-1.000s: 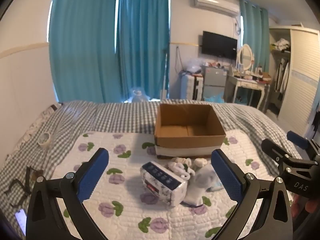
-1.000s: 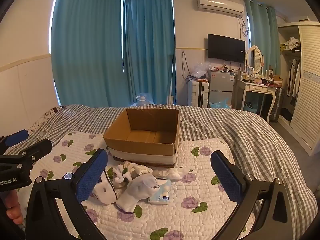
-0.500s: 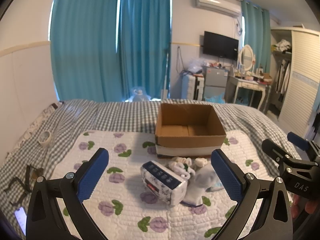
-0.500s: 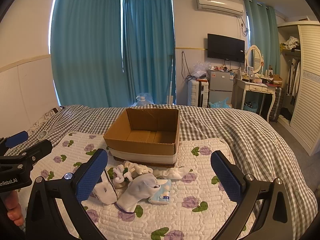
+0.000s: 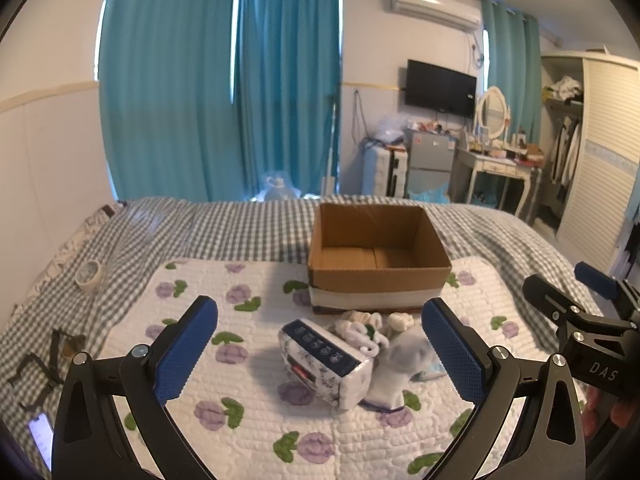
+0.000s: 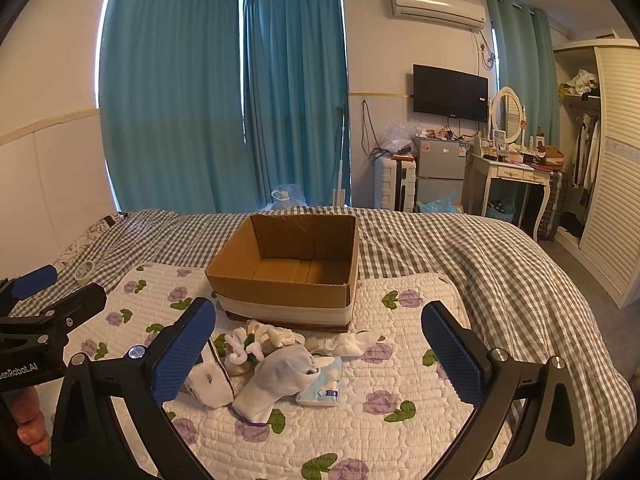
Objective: Organize soft objects
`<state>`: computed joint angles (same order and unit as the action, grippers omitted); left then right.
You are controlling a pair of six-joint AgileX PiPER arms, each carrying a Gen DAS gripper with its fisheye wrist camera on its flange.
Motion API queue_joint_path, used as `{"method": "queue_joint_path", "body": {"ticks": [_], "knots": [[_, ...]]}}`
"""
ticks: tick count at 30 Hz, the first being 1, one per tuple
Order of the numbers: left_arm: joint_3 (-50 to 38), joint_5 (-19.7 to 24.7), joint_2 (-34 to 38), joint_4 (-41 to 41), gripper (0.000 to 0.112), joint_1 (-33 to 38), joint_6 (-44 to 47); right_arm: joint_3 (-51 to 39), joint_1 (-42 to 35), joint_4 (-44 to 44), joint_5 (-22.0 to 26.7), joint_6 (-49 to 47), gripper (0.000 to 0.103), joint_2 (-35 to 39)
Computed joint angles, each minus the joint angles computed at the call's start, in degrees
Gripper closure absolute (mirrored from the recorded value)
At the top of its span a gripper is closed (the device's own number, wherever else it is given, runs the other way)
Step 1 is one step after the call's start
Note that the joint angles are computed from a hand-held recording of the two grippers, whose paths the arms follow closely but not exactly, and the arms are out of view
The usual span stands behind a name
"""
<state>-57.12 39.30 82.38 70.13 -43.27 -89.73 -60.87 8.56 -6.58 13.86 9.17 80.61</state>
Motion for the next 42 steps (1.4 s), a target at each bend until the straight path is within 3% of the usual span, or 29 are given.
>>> {"method": "queue_joint_path", "body": {"ticks": [42], "knots": [[-2.58, 2.70, 0.60, -3.22, 0.009, -3.05, 1.52, 0.60, -0.61, 0.86, 1.20, -0.56, 0.000, -1.85]]}}
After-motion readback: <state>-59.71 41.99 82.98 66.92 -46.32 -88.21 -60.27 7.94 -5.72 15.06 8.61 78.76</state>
